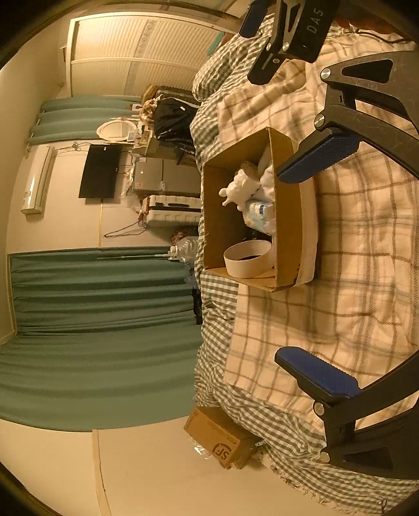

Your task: Organize objects

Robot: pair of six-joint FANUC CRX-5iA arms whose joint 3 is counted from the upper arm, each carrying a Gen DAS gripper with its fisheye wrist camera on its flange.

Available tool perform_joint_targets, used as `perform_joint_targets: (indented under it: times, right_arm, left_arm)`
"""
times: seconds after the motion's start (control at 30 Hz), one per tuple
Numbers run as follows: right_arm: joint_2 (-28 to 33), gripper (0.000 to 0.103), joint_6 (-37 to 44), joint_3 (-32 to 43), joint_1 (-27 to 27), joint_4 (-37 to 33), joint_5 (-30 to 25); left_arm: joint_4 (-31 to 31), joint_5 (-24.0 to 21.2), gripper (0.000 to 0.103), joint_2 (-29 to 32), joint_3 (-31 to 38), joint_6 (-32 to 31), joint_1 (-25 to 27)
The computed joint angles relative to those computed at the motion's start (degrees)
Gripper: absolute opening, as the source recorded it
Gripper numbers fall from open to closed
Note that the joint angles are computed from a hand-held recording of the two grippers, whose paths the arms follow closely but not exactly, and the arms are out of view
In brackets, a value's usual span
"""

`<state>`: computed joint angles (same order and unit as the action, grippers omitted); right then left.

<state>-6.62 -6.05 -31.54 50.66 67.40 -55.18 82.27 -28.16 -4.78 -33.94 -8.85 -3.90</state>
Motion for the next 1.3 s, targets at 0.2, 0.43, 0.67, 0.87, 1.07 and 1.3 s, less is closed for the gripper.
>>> perform_joint_targets:
  times: [0.2,0.43,0.67,0.87,1.07,1.3]
  right_arm:
    - [0.5,0.103,0.5,0.1,0.3,0.1,0.0]
    - [0.8,0.103,1.0,0.5,0.5,-0.2,-0.3]
    - [0.9,0.103,1.2,0.6,0.5,-0.3,-0.4]
    - [1.0,0.103,1.5,0.7,0.6,-0.6,-0.1]
    - [1.0,0.103,1.5,0.6,0.5,-0.5,0.1]
    - [1.1,0.103,1.6,0.6,0.5,-0.5,0.0]
  left_arm:
    - [-1.2,-0.5,0.103,0.3,0.3,1.6,0.6]
    - [-1.9,-0.7,0.103,0.4,0.4,2.2,0.9]
    - [-3.4,-0.9,0.103,0.6,0.8,3.9,1.4]
    - [-3.9,-0.9,0.103,0.7,0.9,4.4,1.5]
    - [-3.8,-1.1,0.103,0.8,1.0,4.3,1.5]
    - [-3.2,-0.8,0.103,0.6,0.5,3.3,1.2]
